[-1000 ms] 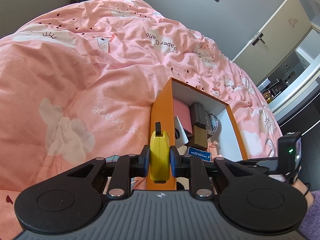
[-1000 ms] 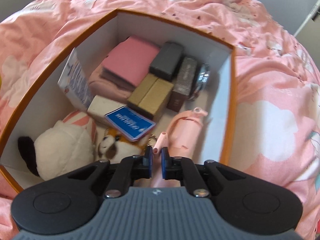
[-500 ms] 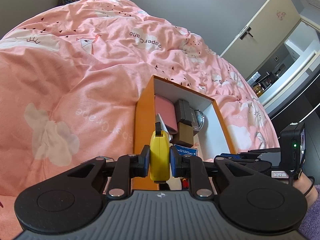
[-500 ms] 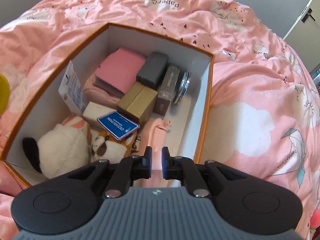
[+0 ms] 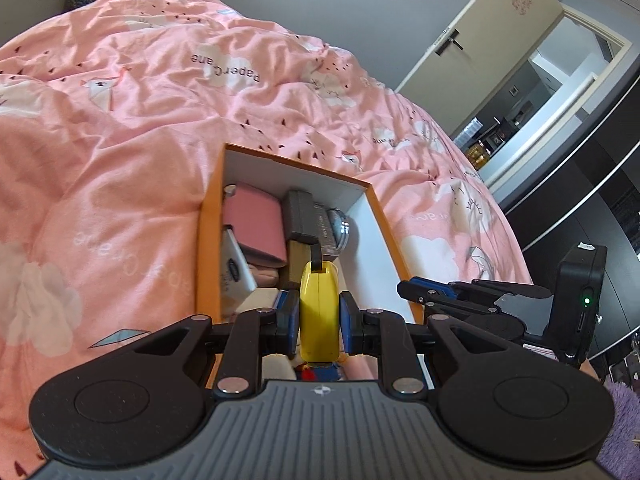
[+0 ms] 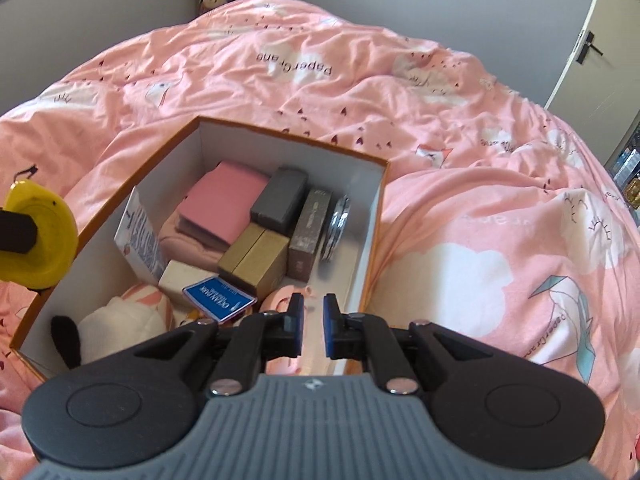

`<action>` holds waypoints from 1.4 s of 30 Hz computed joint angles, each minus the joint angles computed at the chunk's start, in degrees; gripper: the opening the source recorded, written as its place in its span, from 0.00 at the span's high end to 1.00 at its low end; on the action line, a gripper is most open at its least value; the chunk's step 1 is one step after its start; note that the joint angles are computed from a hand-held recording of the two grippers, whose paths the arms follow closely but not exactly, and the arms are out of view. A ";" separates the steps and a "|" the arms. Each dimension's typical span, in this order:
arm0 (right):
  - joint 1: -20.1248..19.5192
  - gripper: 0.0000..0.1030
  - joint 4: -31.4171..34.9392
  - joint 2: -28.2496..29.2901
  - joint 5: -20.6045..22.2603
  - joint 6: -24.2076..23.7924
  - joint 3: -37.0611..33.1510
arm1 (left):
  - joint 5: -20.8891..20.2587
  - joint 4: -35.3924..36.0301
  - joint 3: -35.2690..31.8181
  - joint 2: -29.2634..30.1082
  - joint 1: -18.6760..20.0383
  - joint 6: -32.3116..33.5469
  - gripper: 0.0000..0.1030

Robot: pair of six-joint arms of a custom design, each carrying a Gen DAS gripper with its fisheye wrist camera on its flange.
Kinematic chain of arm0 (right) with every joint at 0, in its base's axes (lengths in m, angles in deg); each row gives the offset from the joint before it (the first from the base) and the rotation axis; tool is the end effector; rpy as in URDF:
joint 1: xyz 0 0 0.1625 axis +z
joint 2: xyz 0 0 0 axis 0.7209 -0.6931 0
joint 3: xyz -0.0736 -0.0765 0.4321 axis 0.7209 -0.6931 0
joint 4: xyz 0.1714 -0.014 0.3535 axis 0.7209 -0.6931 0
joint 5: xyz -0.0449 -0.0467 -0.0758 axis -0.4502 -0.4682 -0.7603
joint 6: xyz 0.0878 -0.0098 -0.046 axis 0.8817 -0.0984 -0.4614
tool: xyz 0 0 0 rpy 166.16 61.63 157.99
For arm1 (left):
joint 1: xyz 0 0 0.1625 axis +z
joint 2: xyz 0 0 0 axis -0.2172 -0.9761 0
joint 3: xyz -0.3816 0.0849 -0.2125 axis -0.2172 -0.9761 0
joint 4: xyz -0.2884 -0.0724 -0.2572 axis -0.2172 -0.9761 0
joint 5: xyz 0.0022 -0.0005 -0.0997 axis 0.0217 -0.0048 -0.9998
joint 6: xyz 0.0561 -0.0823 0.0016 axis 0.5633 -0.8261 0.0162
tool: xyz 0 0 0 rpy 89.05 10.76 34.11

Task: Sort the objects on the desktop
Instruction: 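Lower the yellow tape measure into the box and open the left tool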

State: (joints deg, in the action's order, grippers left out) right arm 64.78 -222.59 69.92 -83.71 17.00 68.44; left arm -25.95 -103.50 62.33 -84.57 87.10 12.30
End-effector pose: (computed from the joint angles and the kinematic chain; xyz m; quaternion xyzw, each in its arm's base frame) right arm 0.3815 -0.8011 0.0124 0.3310 -0.8426 0.2413 0.3497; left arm -0.0369 -0.7451 0.3721 0.0885 0.9413 -0.3088 0.1041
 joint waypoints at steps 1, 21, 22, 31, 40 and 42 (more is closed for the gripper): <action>-0.20 0.90 -1.28 -0.19 0.40 -0.13 0.40 | -0.33 0.87 -1.08 0.82 -0.04 -0.05 0.78; -5.40 0.90 -5.96 0.51 11.24 8.53 -6.19 | -1.48 20.97 -34.61 24.99 -0.31 0.64 0.78; -5.60 0.90 -5.48 1.45 10.93 8.35 -7.99 | -1.82 21.65 -36.14 26.02 -0.13 0.78 0.78; -7.29 0.90 -3.72 4.03 12.74 9.40 -12.73 | 0.15 24.97 -45.30 32.17 0.48 4.98 0.79; -7.84 0.90 1.49 6.80 14.18 10.05 -18.27 | 4.94 24.61 -50.81 36.57 0.07 5.21 0.79; -7.92 0.90 2.11 7.38 13.92 9.95 -19.33 | 5.37 23.90 -52.02 37.45 0.01 4.69 0.78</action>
